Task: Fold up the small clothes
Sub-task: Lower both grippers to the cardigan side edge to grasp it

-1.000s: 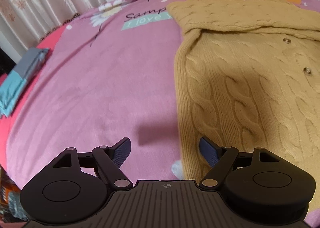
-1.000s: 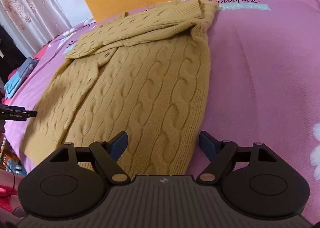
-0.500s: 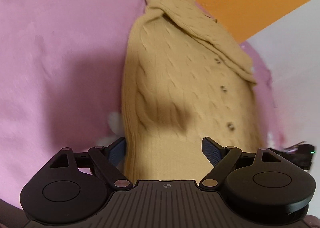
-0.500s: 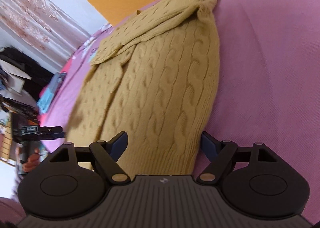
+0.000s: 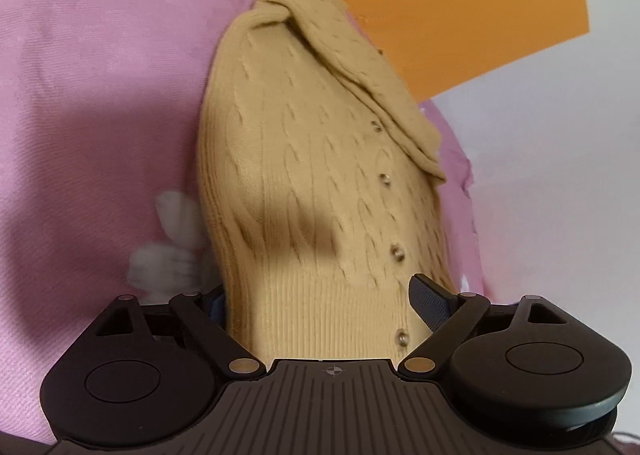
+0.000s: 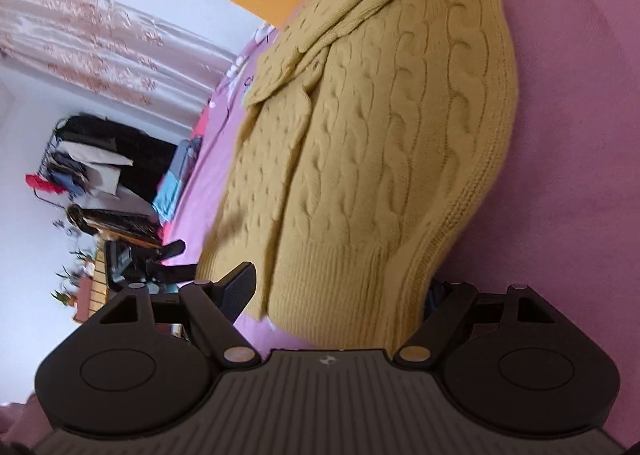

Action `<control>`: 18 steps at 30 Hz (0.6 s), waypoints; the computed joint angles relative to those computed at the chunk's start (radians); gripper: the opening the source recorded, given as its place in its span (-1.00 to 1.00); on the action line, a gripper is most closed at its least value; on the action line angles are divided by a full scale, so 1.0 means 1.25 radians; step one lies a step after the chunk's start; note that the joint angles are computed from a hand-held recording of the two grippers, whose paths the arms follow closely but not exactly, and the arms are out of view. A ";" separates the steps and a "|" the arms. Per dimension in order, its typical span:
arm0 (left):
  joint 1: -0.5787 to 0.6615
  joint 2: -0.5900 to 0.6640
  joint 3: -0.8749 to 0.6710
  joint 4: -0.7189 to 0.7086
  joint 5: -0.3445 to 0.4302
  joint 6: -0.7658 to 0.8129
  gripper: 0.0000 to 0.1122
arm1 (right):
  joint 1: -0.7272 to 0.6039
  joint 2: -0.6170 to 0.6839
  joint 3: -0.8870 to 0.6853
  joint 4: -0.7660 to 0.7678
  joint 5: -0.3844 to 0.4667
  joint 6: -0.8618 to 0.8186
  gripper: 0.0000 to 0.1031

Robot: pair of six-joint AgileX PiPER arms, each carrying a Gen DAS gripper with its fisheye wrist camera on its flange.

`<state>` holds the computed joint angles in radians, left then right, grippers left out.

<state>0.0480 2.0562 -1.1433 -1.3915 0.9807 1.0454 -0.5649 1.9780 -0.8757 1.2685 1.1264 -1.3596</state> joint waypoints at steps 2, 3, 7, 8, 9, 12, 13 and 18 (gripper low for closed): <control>0.016 -0.002 0.023 -0.012 0.014 0.032 0.84 | -0.013 0.000 0.007 0.002 0.001 -0.005 0.54; 0.024 -0.001 0.031 -0.014 0.020 0.038 0.84 | -0.022 0.002 0.013 0.002 0.003 -0.007 0.52; 0.015 0.019 0.024 -0.057 0.031 0.052 0.84 | -0.025 0.033 0.004 0.015 0.020 -0.002 0.47; 0.004 0.019 0.020 -0.064 0.025 0.060 0.84 | -0.017 0.037 0.002 0.022 0.021 0.000 0.47; -0.008 0.024 0.012 -0.072 0.027 0.068 0.84 | -0.006 0.038 -0.001 0.030 0.020 0.001 0.47; -0.031 0.043 -0.003 -0.087 0.037 0.083 0.84 | 0.027 0.038 -0.005 0.040 0.012 0.003 0.44; -0.035 0.047 -0.003 -0.090 0.041 0.092 0.84 | 0.037 0.036 -0.007 0.030 0.008 0.004 0.36; -0.043 0.058 0.004 -0.078 0.023 0.091 0.84 | 0.045 0.023 0.003 -0.028 -0.006 -0.001 -0.17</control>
